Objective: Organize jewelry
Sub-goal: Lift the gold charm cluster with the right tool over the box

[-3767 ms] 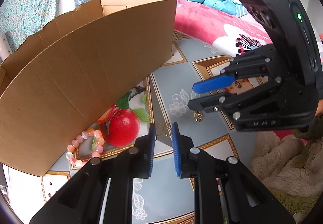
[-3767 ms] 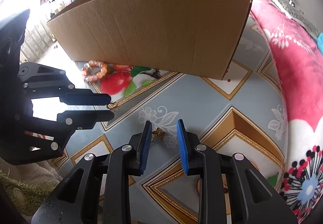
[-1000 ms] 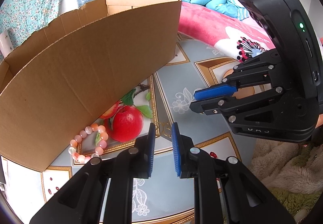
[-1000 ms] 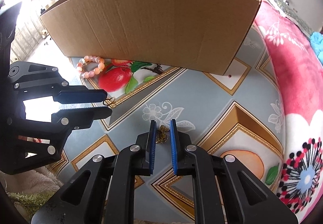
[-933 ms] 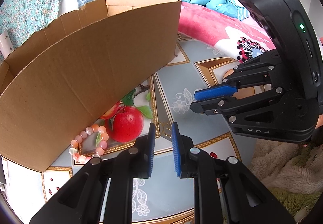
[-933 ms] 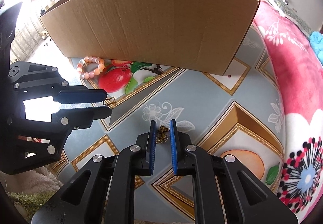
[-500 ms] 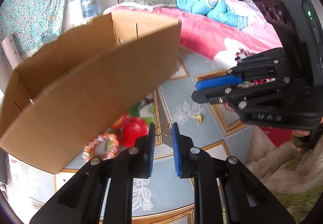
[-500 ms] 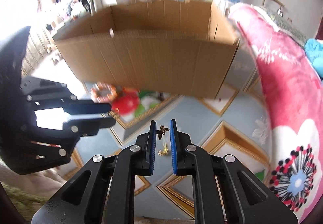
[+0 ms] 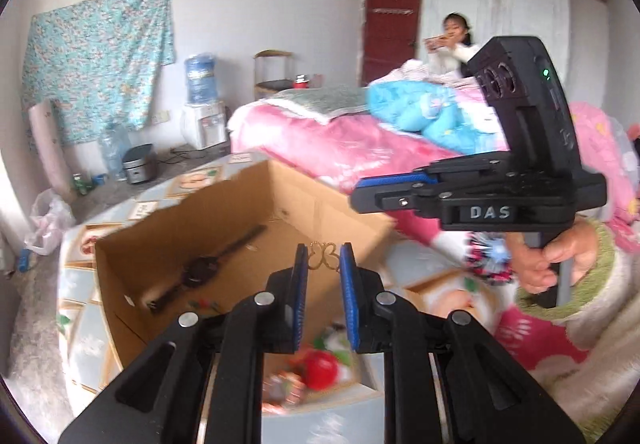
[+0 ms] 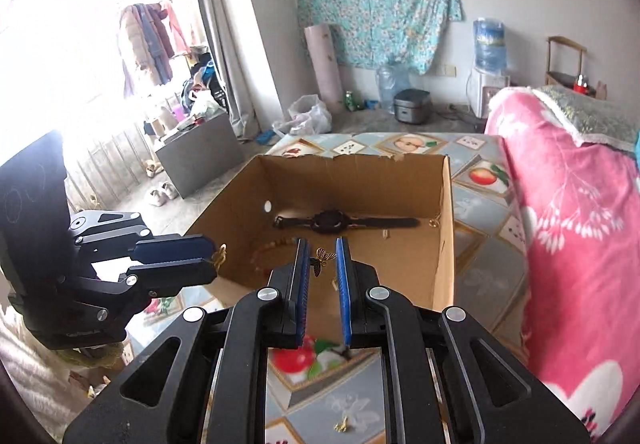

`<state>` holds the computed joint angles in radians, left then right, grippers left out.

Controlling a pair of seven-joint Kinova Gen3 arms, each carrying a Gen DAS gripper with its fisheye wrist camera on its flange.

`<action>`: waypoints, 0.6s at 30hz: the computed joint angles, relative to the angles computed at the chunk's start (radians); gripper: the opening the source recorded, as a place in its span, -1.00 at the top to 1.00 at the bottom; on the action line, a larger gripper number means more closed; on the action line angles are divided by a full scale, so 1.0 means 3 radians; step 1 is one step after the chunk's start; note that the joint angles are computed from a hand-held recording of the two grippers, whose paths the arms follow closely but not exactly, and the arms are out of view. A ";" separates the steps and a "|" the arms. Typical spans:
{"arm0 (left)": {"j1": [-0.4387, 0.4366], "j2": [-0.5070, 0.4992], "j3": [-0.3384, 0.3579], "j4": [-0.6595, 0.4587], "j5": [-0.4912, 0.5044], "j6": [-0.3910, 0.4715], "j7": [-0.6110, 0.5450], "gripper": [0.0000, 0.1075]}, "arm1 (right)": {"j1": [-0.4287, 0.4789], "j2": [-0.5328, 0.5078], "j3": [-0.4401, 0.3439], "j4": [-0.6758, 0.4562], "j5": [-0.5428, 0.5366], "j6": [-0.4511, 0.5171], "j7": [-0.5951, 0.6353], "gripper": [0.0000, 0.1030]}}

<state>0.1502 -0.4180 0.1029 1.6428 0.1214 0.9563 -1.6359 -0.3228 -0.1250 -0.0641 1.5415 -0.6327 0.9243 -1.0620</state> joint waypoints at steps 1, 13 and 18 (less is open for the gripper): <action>-0.0020 0.0079 -0.0002 -0.0046 -0.0030 0.0025 0.0025 0.71 | -0.0029 0.0142 0.0037 -0.0128 -0.0034 0.0099 0.0013 0.78; -0.0450 0.1253 -0.0521 -0.0822 0.0813 0.0861 -0.0150 0.71 | -0.0020 0.1204 -0.0320 -0.1343 0.0664 0.0844 -0.0724 0.73; -0.0616 0.1336 -0.0425 -0.0879 0.0859 0.0898 -0.0009 0.61 | 0.0126 0.1193 -0.0353 -0.1333 0.0545 0.0786 -0.0687 0.67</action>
<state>-0.0345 -0.0172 -0.0246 1.3792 0.3792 1.2258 -1.6385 -0.2851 0.2329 -0.1700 1.1417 -0.4691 1.1601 -1.2680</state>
